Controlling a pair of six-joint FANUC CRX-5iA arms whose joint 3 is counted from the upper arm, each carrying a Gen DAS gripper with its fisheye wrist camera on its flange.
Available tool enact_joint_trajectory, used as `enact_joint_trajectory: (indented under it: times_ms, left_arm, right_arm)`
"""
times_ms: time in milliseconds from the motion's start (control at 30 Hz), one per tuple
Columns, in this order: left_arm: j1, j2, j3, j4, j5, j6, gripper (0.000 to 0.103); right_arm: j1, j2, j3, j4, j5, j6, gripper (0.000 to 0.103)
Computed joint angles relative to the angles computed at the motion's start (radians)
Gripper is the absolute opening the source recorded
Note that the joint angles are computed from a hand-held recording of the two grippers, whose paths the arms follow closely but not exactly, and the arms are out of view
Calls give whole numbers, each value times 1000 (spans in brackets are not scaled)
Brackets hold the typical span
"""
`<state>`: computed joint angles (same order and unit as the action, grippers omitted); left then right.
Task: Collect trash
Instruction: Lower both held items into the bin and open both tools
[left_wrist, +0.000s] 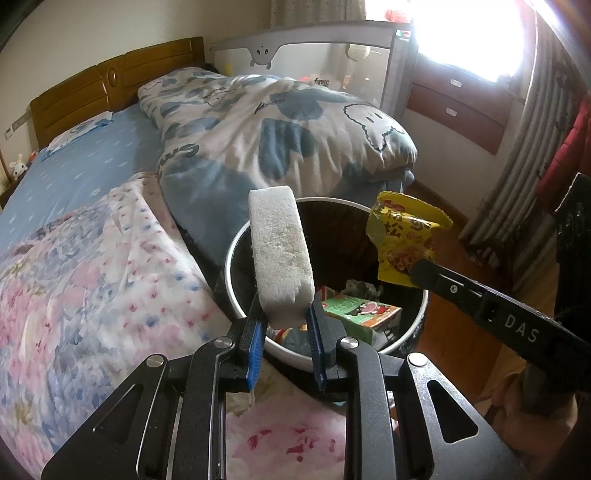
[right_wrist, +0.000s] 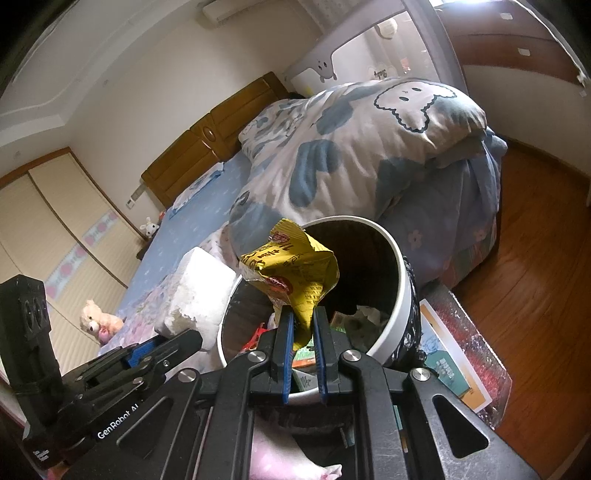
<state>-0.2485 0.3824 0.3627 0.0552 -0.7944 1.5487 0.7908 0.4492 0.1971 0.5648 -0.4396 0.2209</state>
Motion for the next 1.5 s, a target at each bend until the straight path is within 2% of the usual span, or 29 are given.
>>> enact_joint_trajectory:
  times_ms: [967,1500]
  left_arm:
    - [5,113,138,14,-80,-17,20]
    - [-3,154,200,10,-114,-13,20]
  right_arm:
    - [-18,109,227,-212,-145,258,10]
    - [-36,138,285,-268,-195,312,10]
